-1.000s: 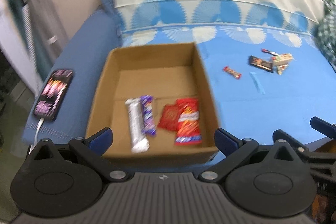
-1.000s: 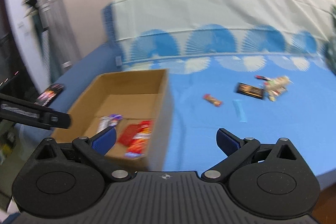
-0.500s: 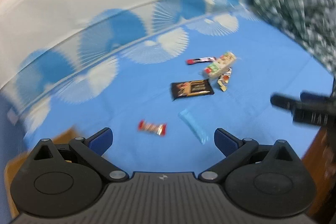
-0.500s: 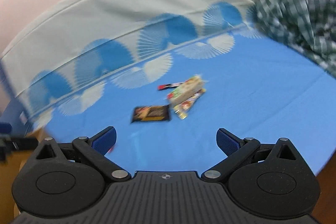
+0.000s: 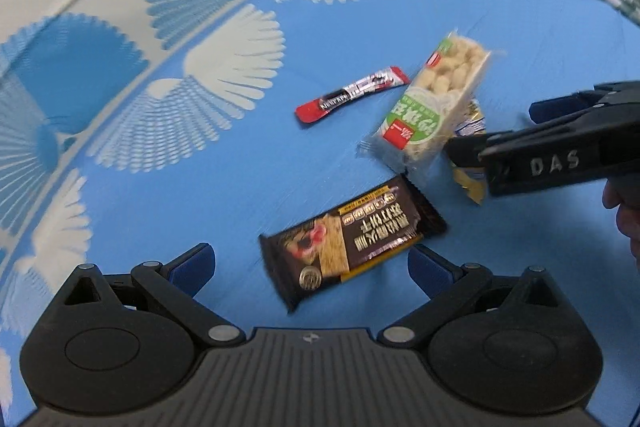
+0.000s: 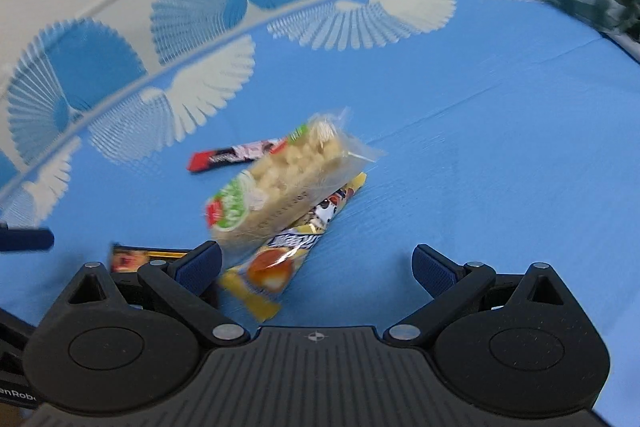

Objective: Organize snacks
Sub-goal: 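Grasp the yellow stick snack with the right tool while the left tool grasps the dark biscuit bar, then carry the yellow stick snack and dark biscuit bar with both tools over the box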

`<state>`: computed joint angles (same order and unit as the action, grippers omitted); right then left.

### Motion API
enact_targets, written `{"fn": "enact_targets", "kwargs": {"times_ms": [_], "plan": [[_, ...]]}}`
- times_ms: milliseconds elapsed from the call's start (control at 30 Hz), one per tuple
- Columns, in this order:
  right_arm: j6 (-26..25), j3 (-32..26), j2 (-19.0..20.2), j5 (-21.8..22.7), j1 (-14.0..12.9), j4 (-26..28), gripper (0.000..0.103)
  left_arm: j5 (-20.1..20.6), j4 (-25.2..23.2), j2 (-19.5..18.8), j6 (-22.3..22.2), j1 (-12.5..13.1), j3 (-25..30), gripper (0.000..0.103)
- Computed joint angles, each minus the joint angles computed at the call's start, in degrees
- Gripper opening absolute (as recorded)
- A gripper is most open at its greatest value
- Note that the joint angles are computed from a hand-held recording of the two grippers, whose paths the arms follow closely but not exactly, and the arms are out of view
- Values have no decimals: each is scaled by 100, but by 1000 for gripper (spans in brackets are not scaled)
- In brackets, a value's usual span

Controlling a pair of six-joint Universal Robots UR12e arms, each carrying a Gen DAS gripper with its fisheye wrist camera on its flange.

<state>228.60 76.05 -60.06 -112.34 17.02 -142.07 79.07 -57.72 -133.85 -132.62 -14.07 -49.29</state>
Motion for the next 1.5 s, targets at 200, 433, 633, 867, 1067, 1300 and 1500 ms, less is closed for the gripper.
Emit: {"fn": "enact_targets", "kwargs": {"times_ms": [200,433,633,867,1067,1300,1500], "plan": [[-826,-237,268,-533,31,157,102,130,-431,-344,347,-96,481,103],[-1551,89,126,-977,185,-166,23,-229,-875,-279,322,-64,519,44],[-574,763,-462,-1002,280,182,20,-652,-566,193,52,35,-110,43],[337,1212,-975,-1281,539,414,20,-1006,-258,827,-721,233,-764,43],[561,1265,-1282,-1499,847,220,20,-1180,436,1694,-1160,486,-1701,43],[-96,842,-1274,-1496,1428,-338,20,-1412,850,2999,-1597,1024,-2954,43],[-658,325,-1073,-948,1946,-596,20,-1248,878,3928,-1781,1560,-3766,43]]}}
